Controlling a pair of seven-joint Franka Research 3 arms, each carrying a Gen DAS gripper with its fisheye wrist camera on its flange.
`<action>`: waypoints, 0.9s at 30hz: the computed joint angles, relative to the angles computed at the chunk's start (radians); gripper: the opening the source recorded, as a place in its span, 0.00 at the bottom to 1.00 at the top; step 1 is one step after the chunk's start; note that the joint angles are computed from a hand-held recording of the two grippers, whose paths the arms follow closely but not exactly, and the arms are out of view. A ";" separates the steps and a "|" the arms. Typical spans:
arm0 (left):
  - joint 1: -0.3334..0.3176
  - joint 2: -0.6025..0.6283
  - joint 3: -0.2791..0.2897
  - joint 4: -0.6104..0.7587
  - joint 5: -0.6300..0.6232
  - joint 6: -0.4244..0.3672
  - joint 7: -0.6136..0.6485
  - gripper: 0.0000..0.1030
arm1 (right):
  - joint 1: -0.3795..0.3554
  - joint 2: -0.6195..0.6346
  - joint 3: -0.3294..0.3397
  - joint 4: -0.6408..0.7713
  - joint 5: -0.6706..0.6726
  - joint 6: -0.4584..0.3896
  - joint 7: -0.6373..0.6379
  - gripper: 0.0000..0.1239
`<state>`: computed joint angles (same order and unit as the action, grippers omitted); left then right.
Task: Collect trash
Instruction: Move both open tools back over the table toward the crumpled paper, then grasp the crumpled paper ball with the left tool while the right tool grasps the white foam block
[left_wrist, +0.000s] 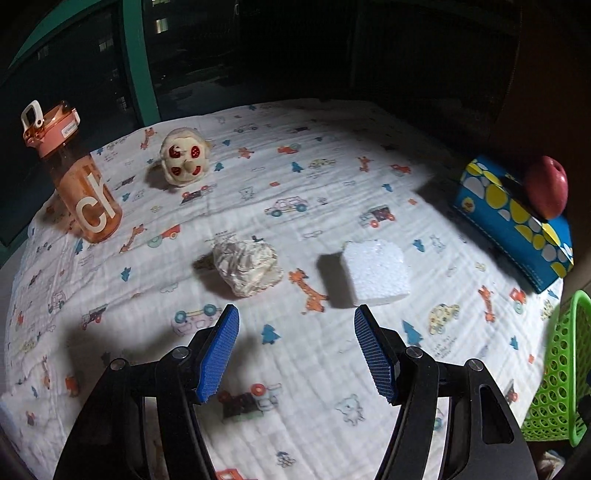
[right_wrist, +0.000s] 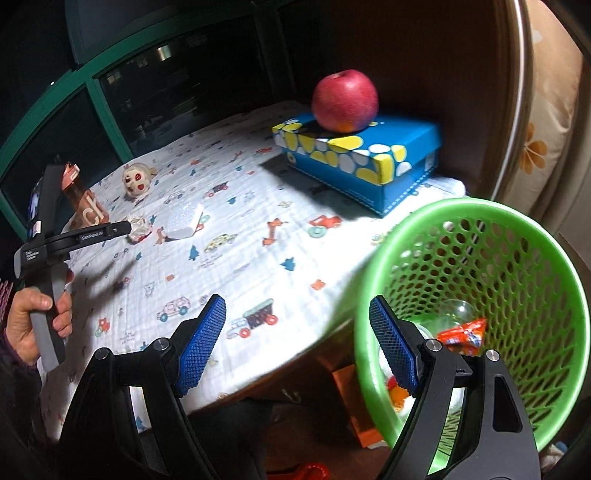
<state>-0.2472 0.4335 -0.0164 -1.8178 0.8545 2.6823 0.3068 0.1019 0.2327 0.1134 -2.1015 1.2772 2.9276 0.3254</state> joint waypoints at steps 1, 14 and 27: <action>0.005 0.009 0.004 0.008 -0.005 -0.007 0.004 0.61 | 0.006 0.008 0.001 0.008 -0.016 -0.002 0.014 0.64; 0.078 0.134 -0.008 0.122 -0.191 0.033 0.175 0.61 | 0.025 0.101 0.035 0.107 -0.226 -0.003 0.182 0.64; 0.100 0.163 0.014 0.125 -0.300 0.124 0.280 0.43 | 0.050 0.237 0.071 0.263 -0.467 -0.033 0.363 0.64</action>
<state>-0.1474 0.5970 -0.0029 -1.6930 0.5546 2.8062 0.5866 0.1515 0.4698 0.1849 -1.8381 0.8107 2.8943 0.6879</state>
